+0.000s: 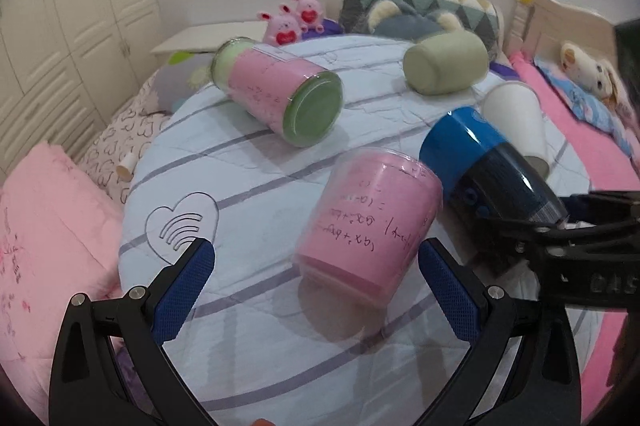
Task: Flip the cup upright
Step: 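Lift the can with the right gripper and carry it toward the left gripper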
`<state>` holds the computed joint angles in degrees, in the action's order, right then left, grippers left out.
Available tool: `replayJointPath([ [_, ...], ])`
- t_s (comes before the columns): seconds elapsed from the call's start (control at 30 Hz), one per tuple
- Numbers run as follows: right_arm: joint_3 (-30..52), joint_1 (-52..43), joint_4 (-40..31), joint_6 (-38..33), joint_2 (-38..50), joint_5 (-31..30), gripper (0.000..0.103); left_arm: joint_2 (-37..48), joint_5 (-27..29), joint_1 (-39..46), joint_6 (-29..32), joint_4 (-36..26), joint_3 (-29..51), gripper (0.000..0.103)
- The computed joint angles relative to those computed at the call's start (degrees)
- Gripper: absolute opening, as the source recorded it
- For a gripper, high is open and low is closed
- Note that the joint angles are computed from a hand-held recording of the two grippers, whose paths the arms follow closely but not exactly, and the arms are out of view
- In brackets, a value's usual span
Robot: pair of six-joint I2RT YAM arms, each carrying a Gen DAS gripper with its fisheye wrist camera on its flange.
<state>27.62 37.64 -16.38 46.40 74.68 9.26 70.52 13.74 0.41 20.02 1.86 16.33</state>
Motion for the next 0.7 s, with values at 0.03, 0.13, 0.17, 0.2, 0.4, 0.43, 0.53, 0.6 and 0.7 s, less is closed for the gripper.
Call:
replayJointPath([
  [0.03,-0.7,0.8,0.0,0.8,-0.9,0.3,0.068,-0.7,-2.0,-1.3,-0.3,0.7,-0.8,0.103],
  [0.13,-2.7,4.1,-1.0,3.5,-4.4,1.1,0.068,-6.9,-2.6,-2.2,1.3,-2.9,-2.8,0.102],
  [0.17,-3.6,5.0,-1.1,4.3,-5.9,1.4,0.068,-9.8,-2.8,-2.2,1.9,-4.2,-3.7,0.102],
  [0.2,-4.1,5.7,-1.2,5.0,-7.0,1.4,0.068,-12.0,-3.5,-2.4,2.7,-5.3,-4.2,0.102],
  [0.4,-6.7,12.5,-3.1,10.9,-11.8,3.3,0.068,-27.1,-3.4,-0.5,5.9,-17.7,-6.7,0.102],
  [0.43,-6.8,13.7,-3.7,11.9,-12.1,3.8,0.068,-28.4,-4.0,-1.0,5.7,-18.6,-6.9,0.102],
  [0.53,-7.9,17.7,-4.6,15.5,-13.8,5.5,0.068,-35.0,-4.0,-0.7,6.7,-24.7,-7.5,0.102],
  [0.6,-8.4,20.4,-5.3,17.8,-14.9,6.6,0.068,-39.2,-3.3,-0.3,7.2,-28.8,-7.8,0.102],
  [0.7,-9.9,23.5,-4.6,20.5,-17.7,8.1,0.07,-43.4,-2.5,-0.7,7.0,-34.6,-7.2,0.102],
])
